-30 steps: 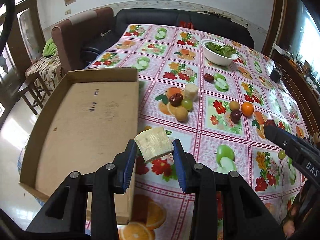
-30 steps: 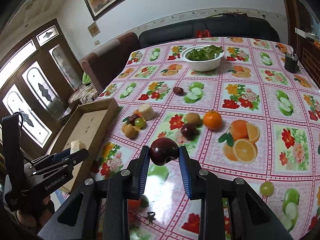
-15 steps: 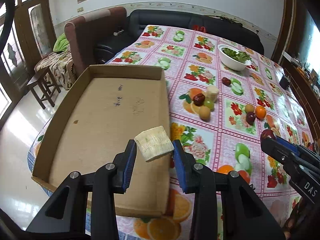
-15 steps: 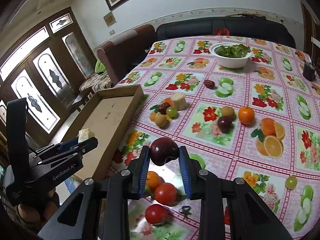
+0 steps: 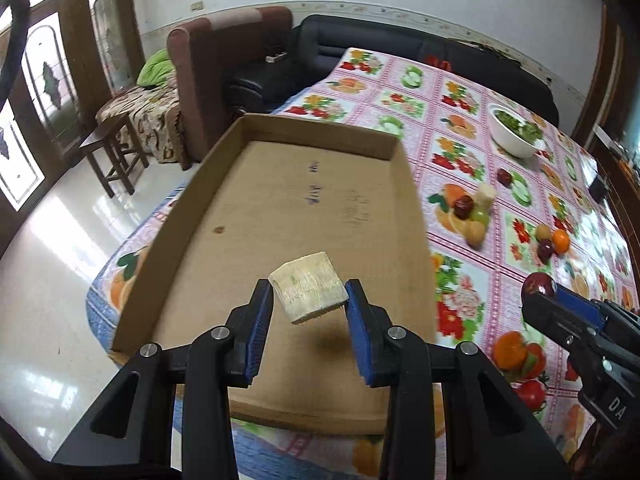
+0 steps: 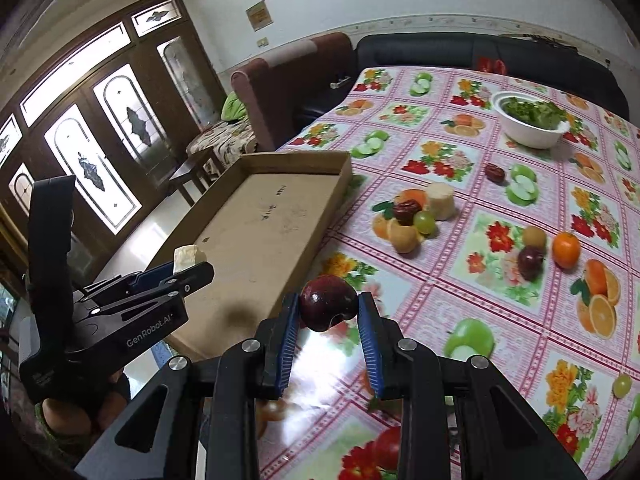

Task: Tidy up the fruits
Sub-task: 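Carry the cream cube with the left tool while the right tool carries the plum to the box, then open the left tool to drop the cube while the right tool releases the plum into the box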

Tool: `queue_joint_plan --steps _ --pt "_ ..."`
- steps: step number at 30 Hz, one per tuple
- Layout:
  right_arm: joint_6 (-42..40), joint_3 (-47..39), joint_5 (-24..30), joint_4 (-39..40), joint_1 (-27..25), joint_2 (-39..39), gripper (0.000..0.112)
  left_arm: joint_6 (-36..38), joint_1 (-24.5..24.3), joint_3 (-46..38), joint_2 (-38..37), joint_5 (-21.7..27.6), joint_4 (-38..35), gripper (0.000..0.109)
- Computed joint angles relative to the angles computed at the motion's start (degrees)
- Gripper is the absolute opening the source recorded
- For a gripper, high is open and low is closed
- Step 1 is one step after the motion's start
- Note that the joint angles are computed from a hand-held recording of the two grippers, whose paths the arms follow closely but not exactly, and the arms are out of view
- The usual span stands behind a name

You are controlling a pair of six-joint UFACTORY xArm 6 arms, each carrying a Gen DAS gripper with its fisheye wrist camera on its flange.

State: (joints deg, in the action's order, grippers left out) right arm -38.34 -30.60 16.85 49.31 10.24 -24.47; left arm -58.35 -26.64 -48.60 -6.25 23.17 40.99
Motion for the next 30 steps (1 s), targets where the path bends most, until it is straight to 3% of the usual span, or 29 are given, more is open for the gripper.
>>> queue_joint_plan --steps 14,25,30 --pt "-2.8 -7.0 1.2 2.6 8.2 9.7 0.029 3.6 5.8 2.3 -0.7 -1.5 -4.3 0.035" --pt "0.2 -12.5 2.8 -2.8 11.7 18.9 0.029 7.9 6.5 0.9 3.1 -0.7 -8.4 0.035" --pt "2.0 -12.7 0.9 -6.2 12.4 20.1 0.031 7.8 6.1 -0.4 4.9 0.9 -7.3 0.036"
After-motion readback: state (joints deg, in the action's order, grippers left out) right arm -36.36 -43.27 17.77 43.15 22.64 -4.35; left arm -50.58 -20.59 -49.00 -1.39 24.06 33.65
